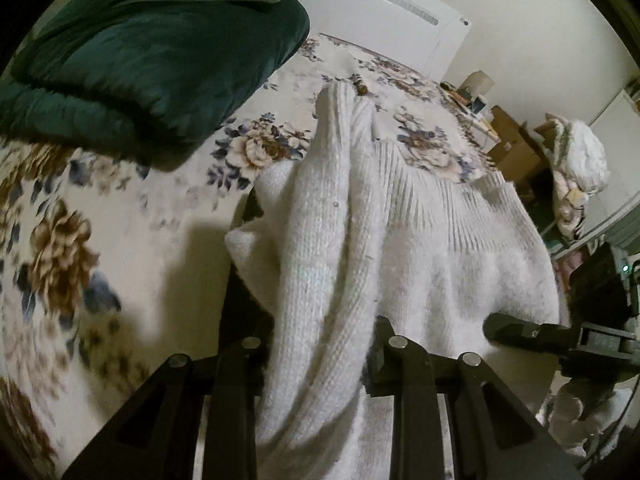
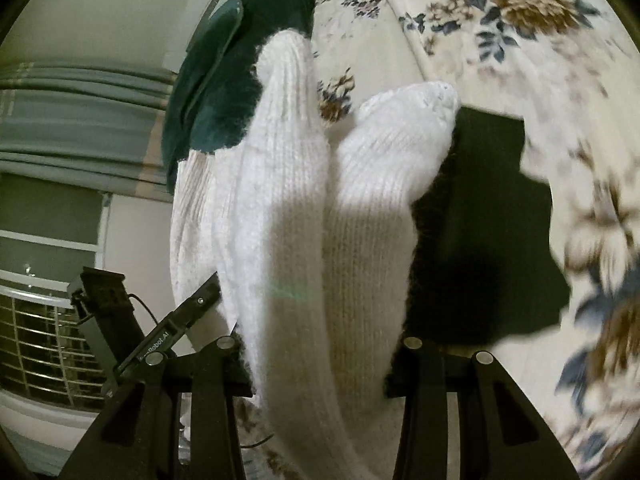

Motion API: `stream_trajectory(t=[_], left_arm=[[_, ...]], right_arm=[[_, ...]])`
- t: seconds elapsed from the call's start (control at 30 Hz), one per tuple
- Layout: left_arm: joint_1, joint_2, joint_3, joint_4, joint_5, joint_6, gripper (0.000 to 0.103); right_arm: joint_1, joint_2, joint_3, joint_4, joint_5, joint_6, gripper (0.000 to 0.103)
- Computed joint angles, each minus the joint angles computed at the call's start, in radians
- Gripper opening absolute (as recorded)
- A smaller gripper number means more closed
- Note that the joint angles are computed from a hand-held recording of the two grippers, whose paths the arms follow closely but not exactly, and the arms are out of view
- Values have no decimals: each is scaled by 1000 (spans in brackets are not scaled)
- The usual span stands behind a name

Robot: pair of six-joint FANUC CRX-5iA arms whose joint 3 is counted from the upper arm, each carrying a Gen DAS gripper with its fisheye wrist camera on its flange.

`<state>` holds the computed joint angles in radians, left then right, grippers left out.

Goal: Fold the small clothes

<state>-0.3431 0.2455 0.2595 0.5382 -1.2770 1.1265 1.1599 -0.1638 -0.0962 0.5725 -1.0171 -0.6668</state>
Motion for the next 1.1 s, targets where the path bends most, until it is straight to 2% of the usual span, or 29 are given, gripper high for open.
stream_trajectory(t=[0.2, 0.27, 0.4, 0.47, 0.53, 0.67, 0.73, 0.8, 0.9, 0.93, 0.97, 1.0, 1.07, 1.1], left_arm=[[-57, 84, 31, -80, 53, 26, 24], [-74, 95, 29, -119, 64, 27, 24], [-92, 94, 23, -164, 85, 29, 25], [-99, 93, 34, -184, 83, 41, 27], [-110, 94, 54, -223, 80, 61, 29], [-134, 75, 72, -313, 87, 103, 33], [-138, 66, 75, -340, 88, 129, 36], [-142, 50, 74, -372, 96, 160, 37], [-143, 28, 71, -408, 114, 195, 37], [-143, 22, 70, -411, 119, 200, 38], [-142, 14, 67, -412, 120, 201, 45], [-141, 7, 65, -413, 119, 198, 50], [-143, -21, 52, -427, 122, 192, 76], [-144, -38, 42, -431, 124, 189, 80]], right_arm=[[-122, 0, -74, -127, 104, 101, 44], [-118, -28, -129, -144, 117, 96, 44], [-138, -22, -141, -180, 131, 123, 44], [-147, -8, -115, -202, 108, 156, 46], [-156, 26, -53, -246, 38, 229, 48], [-165, 113, 110, -312, -165, 334, 56], [-157, 186, 230, -322, -329, 365, 60], [-144, 238, 312, -312, -452, 384, 63], [-118, 329, 450, -284, -658, 407, 77], [-101, 341, 467, -276, -702, 403, 88], [-83, 344, 476, -269, -746, 391, 98], [-66, 366, 508, -260, -808, 384, 101], [-38, 398, 556, -259, -903, 375, 103], [-25, 435, 615, -256, -966, 376, 103]])
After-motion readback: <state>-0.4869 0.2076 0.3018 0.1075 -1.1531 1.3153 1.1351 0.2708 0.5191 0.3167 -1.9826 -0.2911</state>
